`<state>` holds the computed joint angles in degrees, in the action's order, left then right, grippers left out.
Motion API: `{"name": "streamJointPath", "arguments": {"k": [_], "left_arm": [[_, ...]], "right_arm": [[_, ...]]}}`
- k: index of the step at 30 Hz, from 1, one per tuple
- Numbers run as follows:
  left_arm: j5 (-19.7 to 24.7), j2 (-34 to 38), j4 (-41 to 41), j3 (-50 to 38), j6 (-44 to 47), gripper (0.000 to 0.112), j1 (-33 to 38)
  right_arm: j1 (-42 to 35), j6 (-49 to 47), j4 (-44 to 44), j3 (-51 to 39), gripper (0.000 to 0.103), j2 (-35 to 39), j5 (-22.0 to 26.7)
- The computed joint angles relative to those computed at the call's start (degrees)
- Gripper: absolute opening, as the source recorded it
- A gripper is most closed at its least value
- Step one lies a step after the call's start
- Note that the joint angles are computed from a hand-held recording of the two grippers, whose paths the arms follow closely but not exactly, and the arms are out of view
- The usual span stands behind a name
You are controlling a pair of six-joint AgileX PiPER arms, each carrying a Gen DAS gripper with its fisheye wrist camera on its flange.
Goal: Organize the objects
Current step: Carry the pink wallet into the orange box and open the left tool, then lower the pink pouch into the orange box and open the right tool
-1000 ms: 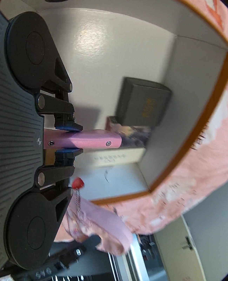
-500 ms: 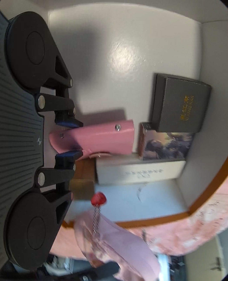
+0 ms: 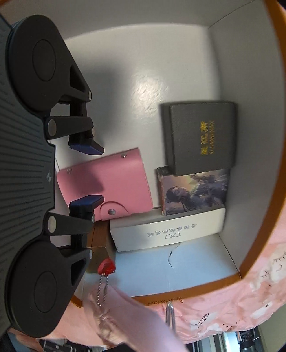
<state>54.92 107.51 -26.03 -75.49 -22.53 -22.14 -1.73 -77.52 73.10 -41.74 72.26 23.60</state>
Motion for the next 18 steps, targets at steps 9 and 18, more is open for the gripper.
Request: {"name": "streamJointPath", "arguments": {"k": [9,18], "left_arm": [[-0.3,2.7,0.8,-2.3,0.0,0.045,-0.9],[-10.2,-7.3,-1.4,7.3,5.7,0.045,-0.4]], "right_arm": [[0.1,1.3,-0.9,-0.1,0.039,-0.2,0.0],[-0.9,12.9,-9.1,-2.4,0.039,-0.6,4.1]]}}
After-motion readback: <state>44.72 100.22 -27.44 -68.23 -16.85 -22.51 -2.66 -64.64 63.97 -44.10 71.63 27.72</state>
